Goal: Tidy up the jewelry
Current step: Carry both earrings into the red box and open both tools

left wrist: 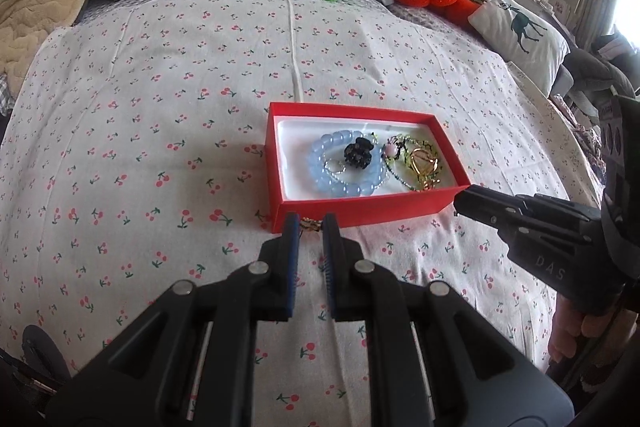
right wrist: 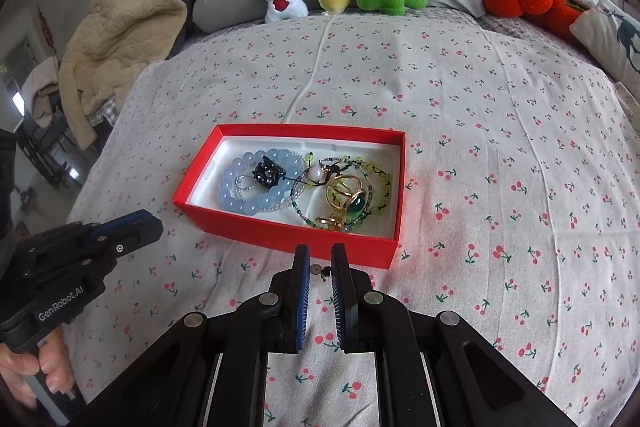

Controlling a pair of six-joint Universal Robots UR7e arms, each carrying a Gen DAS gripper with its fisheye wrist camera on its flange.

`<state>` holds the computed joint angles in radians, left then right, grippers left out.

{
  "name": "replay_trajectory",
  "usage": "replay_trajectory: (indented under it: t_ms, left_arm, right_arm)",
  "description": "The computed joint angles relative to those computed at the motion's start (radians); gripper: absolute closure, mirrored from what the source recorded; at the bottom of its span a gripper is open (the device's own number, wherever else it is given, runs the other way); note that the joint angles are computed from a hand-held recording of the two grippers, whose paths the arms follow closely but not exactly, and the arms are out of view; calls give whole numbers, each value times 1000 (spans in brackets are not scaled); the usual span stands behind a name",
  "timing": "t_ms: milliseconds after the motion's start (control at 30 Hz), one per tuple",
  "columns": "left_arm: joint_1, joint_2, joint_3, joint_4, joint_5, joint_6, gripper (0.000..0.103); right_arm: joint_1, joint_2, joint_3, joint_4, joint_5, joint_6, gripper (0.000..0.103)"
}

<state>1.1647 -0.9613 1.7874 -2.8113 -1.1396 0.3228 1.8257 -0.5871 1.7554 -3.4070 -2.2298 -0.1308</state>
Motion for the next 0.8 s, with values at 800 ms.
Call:
replay_trajectory:
  t_ms: [800]
  left_arm:
    - [-11, 100, -84, -45, -17, 33, 72]
  right_arm:
    - [-58, 6, -71, 10, 77, -21, 92]
